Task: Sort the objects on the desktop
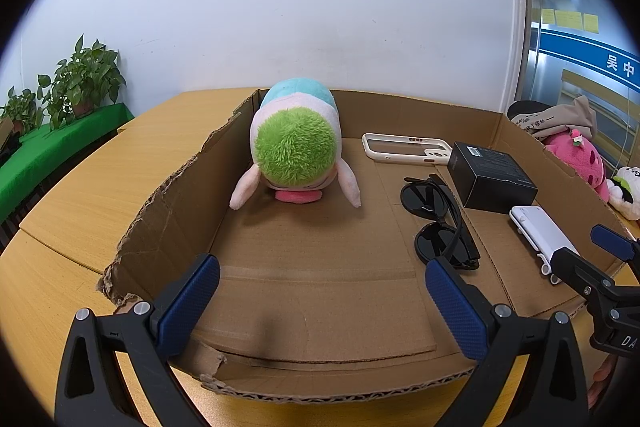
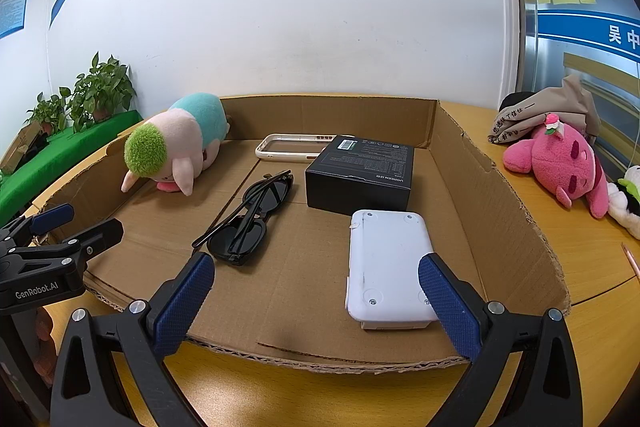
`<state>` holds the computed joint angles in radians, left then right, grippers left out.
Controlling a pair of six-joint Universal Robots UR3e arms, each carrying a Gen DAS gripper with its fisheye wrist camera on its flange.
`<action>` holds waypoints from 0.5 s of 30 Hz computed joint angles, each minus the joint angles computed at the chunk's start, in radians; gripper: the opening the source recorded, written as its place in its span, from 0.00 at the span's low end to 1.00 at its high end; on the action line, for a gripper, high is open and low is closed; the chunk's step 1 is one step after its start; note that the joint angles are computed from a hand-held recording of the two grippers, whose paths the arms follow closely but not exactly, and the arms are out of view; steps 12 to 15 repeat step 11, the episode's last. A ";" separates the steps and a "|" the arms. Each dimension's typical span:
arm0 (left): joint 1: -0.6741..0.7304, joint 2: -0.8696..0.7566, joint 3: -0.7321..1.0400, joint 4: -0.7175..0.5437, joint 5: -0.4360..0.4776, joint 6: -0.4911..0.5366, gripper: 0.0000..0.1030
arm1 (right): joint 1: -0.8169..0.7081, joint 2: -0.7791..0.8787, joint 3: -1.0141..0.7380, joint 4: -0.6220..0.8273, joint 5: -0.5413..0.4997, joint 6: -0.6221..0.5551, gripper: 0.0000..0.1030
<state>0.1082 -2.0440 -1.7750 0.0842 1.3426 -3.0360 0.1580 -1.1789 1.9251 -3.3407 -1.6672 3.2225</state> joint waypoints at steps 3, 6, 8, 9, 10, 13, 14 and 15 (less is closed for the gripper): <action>0.000 0.000 0.000 0.000 0.000 0.000 0.99 | 0.000 -0.001 0.000 0.002 0.000 0.000 1.00; -0.001 0.000 0.000 0.000 0.001 0.000 0.99 | 0.000 -0.001 0.000 0.002 0.000 0.000 1.00; -0.002 0.002 -0.004 0.003 0.008 -0.003 0.99 | 0.001 -0.001 -0.001 0.002 -0.001 0.000 1.00; -0.003 0.004 -0.008 0.005 0.010 -0.005 0.99 | 0.001 -0.001 -0.002 0.004 -0.003 0.000 1.00; -0.004 0.006 -0.013 0.006 0.012 -0.006 0.99 | 0.002 -0.001 -0.002 0.004 -0.003 0.001 1.00; -0.004 0.008 -0.016 0.008 0.013 -0.007 0.99 | 0.002 0.000 -0.002 0.003 -0.005 0.001 1.00; -0.004 0.008 -0.016 0.008 0.013 -0.007 0.99 | 0.002 0.000 -0.002 0.003 -0.005 0.001 1.00; -0.004 0.008 -0.016 0.008 0.013 -0.007 0.99 | 0.002 0.000 -0.002 0.003 -0.005 0.001 1.00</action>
